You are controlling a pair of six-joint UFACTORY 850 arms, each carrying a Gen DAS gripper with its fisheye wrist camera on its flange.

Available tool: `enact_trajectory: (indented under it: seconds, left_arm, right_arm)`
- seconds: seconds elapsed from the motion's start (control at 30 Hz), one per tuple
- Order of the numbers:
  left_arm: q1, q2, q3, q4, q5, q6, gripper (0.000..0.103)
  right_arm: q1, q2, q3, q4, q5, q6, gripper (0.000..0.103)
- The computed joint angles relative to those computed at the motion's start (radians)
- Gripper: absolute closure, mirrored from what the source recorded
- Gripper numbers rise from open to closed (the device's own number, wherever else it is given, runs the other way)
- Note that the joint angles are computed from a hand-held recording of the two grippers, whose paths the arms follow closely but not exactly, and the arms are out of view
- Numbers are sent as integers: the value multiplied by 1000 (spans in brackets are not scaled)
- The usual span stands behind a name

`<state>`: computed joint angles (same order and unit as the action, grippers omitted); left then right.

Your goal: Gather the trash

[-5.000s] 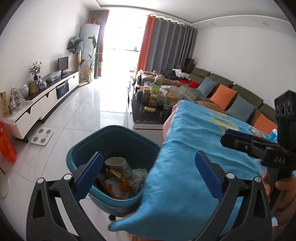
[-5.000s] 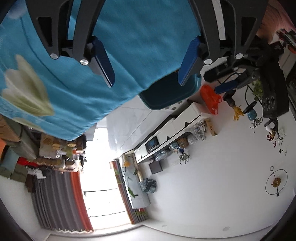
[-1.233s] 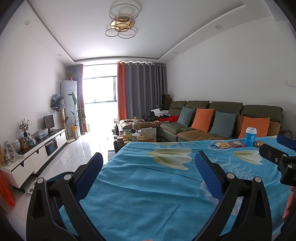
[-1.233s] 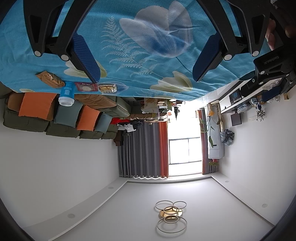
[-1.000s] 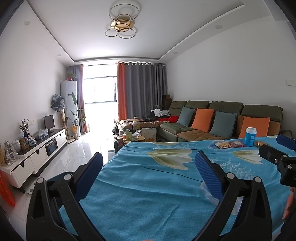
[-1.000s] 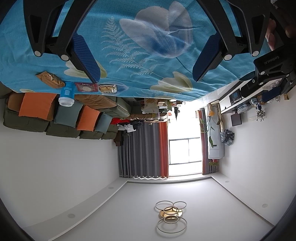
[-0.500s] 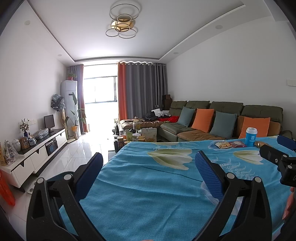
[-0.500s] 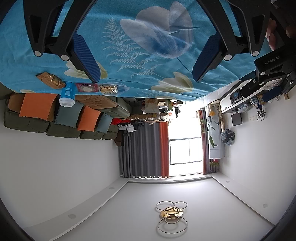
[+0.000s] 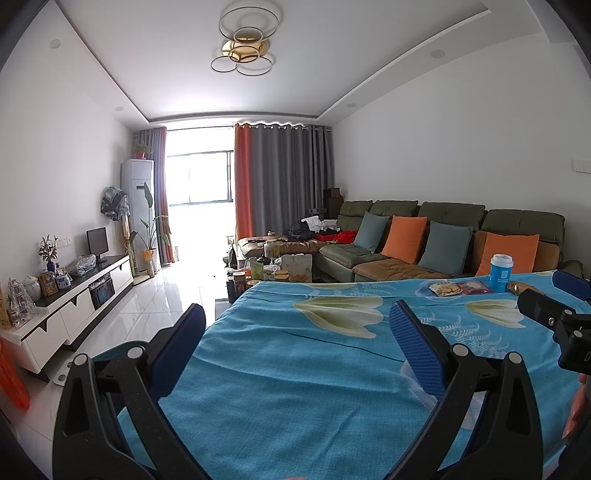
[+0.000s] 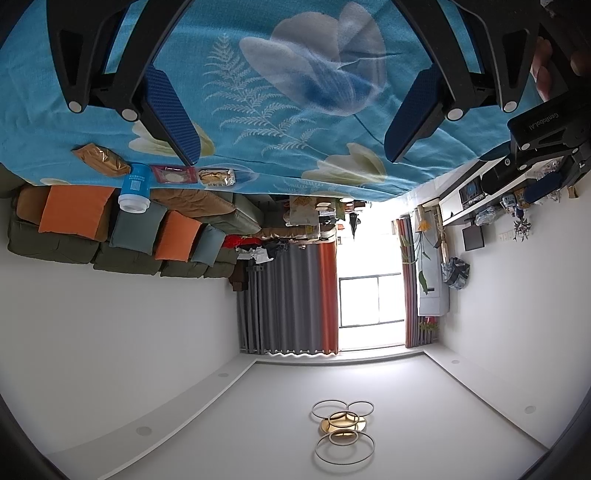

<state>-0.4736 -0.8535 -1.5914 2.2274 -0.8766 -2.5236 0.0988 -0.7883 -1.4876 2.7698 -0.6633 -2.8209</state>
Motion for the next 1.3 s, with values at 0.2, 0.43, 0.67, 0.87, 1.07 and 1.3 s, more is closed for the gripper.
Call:
enact_trajectory:
  seconds: [0.2,0.43,0.67,0.87,1.07,1.3]
  left_arm:
    - [0,-2,-3,-1,2,1,5]
    - [0,-1,-2,-1,0,0,5]
    - [0,1,1,0,1,-1,5]
    - [0,1,1,1,1,-2,5]
    - [0,1,1,2,0,-3,5]
    - [0,-1,-5,0,1,-1,5]
  right_arm:
    - [2,4,8,9,-5,-8,7]
    - [3,4,9,13,-3,-11,7]
    - [3,4,8,11,-1,-8,7]
    - [3,3,9,14,-6,-12,7]
    - [3,4,10,17,-9,-14,7]
    - [4,4,9,18,-9,-14,7]
